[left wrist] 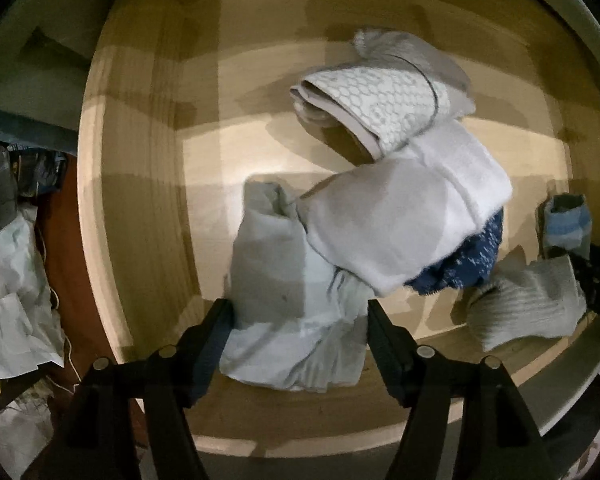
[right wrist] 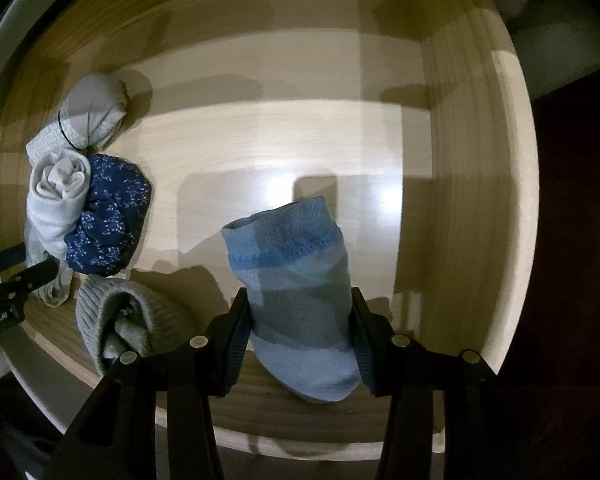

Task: Take underwear out of drawer
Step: 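Grasp the white rolled underwear with the left tool while the right tool holds the blue sock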

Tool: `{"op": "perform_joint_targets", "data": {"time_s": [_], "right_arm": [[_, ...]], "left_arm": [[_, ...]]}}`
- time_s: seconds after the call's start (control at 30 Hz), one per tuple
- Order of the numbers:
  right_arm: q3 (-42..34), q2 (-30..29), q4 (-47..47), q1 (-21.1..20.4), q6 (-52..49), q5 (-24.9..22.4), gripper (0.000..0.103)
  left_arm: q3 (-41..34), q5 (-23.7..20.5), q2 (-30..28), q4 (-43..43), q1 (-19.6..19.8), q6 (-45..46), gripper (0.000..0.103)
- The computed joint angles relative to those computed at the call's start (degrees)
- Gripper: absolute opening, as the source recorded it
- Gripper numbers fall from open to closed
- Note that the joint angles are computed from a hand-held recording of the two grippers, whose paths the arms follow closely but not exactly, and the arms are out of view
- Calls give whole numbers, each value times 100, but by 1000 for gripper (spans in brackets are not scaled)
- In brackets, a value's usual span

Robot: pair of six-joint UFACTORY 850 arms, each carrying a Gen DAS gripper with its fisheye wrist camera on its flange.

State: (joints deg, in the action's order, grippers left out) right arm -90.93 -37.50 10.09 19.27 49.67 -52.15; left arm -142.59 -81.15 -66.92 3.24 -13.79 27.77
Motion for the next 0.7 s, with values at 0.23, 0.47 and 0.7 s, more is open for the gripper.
{"op": "perform_joint_targets", "data": {"time_s": [0.23, 0.47, 0.7], "right_arm": [[88, 57, 52, -47, -89, 24, 44], [135, 72, 103, -70, -137, 80, 44], [153, 78, 133, -84, -174, 74, 44]], "left_arm": [[127, 115, 24, 178, -50, 61, 73], [735, 474, 308, 471, -198, -122, 76], [746, 539, 323, 526, -187, -232, 58]]}}
